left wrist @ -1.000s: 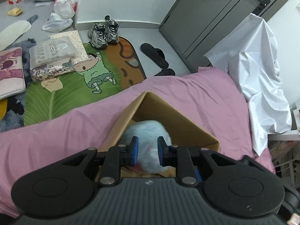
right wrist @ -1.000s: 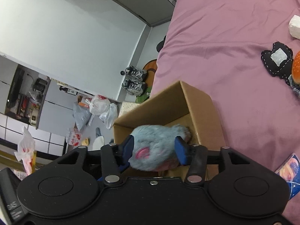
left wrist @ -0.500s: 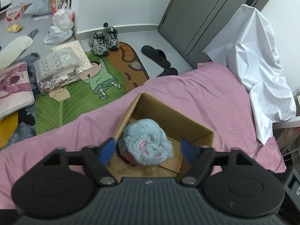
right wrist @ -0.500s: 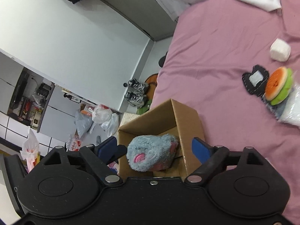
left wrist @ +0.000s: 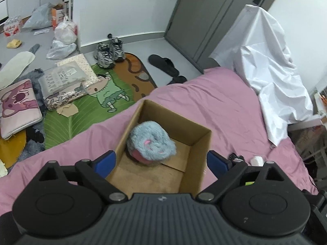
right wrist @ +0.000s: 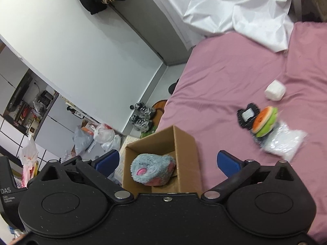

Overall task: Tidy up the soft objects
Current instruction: 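Withdraw the right gripper up and away from the box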

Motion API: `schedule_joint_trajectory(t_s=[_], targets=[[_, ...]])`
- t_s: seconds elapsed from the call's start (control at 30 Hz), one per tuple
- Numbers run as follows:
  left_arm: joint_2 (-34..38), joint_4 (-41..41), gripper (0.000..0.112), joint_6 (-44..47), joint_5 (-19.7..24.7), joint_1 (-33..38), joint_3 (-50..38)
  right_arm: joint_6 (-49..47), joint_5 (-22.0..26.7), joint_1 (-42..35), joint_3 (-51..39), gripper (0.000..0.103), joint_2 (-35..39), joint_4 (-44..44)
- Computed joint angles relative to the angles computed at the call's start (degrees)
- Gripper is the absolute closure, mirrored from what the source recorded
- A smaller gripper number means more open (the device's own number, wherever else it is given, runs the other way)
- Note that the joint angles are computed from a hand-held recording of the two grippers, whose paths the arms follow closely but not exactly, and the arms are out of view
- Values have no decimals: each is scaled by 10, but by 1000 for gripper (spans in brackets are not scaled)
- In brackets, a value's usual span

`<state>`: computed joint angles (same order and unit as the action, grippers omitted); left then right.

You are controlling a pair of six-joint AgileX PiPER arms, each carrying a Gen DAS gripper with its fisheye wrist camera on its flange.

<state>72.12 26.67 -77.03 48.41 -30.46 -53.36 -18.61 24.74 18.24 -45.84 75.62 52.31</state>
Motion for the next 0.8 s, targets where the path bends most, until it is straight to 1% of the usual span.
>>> schedule_joint_trajectory(t_s=[0.07, 0.1, 0.2, 0.27, 0.37, 0.43, 0.5, 0.67, 0.8], targets=[[-11, 8, 10, -14, 10, -16, -1, 7, 1, -9, 8, 0, -18, -14], [-15, 18, 10, -29, 16, -29, -1, -1, 6, -16, 13, 0, -27, -13], [-25, 31, 10, -48, 33, -55, -6, -24, 24, -39, 25, 0, -54, -5], [-28, 41, 10, -60, 45, -75, -11, -24, 33, -49, 27, 0, -69, -13], [-27, 46, 10, -68, 78, -100, -25, -26, 42, -63, 35, 0, -96, -29], [-30, 59, 10, -88, 92, -117, -27, -73, 66, -90, 43, 0, -111, 5], [-37, 96, 10, -132, 106, -150, -23, -96, 89, -114, 47, 0, -123, 19], [-34, 127, 10, -167, 133, -198, -31, -112, 123, -160, 54, 0, -147, 6], [-30, 127, 9, -185, 141, -222, -38, -126, 148, -197, 66, 0, -166, 11]])
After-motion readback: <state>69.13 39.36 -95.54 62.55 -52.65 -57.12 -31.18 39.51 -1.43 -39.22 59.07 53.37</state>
